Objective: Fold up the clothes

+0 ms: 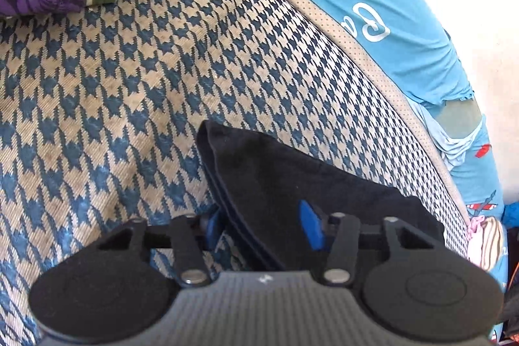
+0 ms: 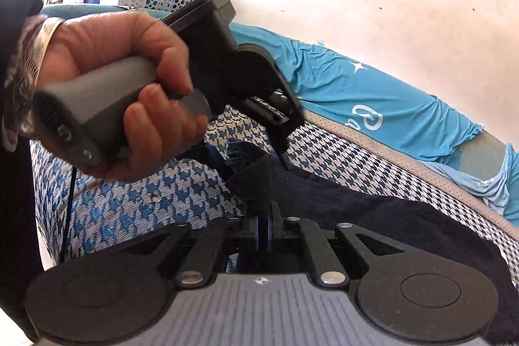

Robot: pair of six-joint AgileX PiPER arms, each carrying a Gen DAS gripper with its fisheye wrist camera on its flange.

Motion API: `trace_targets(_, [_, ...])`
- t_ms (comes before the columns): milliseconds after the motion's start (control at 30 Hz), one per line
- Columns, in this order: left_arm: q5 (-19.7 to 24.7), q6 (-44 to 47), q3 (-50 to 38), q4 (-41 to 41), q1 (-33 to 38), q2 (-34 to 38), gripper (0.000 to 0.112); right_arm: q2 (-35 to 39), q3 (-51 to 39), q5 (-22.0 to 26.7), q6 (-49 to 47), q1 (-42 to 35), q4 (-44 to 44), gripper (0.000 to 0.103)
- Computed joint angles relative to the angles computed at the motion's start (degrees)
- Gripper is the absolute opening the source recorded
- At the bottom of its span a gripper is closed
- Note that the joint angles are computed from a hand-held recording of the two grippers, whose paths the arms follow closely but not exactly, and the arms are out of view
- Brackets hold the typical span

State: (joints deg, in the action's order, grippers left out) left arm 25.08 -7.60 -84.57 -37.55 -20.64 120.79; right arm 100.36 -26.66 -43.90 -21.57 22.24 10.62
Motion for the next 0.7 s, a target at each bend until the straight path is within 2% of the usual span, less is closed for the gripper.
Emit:
trace_targets(67, [-0.8,0.6,0.2,-0.2,-0.5,0.2,0.017,-0.7,0.2,0.3,1.9,-1.3,-1.6,0.005])
trace_targets(167, [-3.4,0.5,1.0,1.1,-2.1,-0.2,0.010,-1.3,0.5,0.7,3.8,-3.1,-3.8,0.004])
trace_targets(367, [-8.0,6.0,3.1,-3.4,-4.1,-1.7,0.010,-2.9,1.8,0.1,4.8,-5.8,-8.4,0.004])
trace_targets(533, [-8.8,9.1,2.7,-8.7,-5.3,-1.4,0.010,-5.2,2.7,0.6,7.8,-10.7,-13.8,0.003])
trace_targets(600, [-9.1,4.6,1.4,-4.3,-6.7,-1.1,0.010,-6.1,3.1,0.7,8.9,-13.2,-16.3,0.003])
trace_targets(700, [-7.7,-6.9,-2.7,7.2,-9.2,0.1,0.010,-7.3,3.7,0.8,10.8,-17.0,-20.3,0.003])
